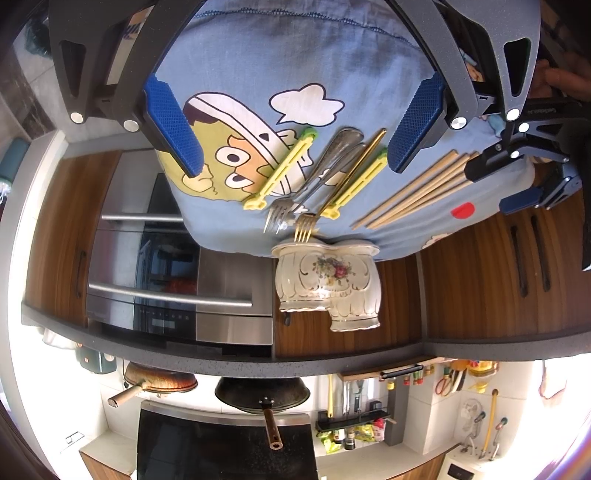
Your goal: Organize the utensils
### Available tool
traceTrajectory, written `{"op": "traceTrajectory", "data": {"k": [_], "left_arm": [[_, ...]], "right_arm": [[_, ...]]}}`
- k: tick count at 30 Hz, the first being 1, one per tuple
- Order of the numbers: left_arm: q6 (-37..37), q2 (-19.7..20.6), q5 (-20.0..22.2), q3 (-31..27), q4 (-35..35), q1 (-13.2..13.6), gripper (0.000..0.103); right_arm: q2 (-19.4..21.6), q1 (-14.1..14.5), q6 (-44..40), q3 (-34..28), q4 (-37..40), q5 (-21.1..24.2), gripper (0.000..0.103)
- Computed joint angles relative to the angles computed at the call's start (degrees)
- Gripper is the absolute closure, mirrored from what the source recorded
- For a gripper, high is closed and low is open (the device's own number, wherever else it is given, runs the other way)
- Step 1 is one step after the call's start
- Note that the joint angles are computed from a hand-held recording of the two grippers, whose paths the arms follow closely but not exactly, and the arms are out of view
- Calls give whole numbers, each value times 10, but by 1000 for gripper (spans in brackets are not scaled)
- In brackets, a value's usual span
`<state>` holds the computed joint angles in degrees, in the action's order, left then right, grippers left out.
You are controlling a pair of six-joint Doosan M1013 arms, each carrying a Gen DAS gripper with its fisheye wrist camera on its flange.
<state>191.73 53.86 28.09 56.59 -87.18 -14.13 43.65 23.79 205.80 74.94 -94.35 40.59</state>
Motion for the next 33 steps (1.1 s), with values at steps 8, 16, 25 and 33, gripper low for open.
{"op": "traceTrajectory", "data": {"k": [8, 16, 25, 33], "left_arm": [[-3, 0, 0, -1, 4, 0, 5], [-25, 2, -2, -6, 26, -1, 5], [-29, 2, -3, -7, 32, -2, 5], [-53, 3, -2, -12, 51, -1, 5]], "right_arm": [[-3, 0, -3, 3, 2, 0, 4], [1, 0, -6, -2, 5, -1, 4], [3, -1, -12, -4, 7, -4, 4], [5, -2, -25, -10, 21, -8, 4]]}}
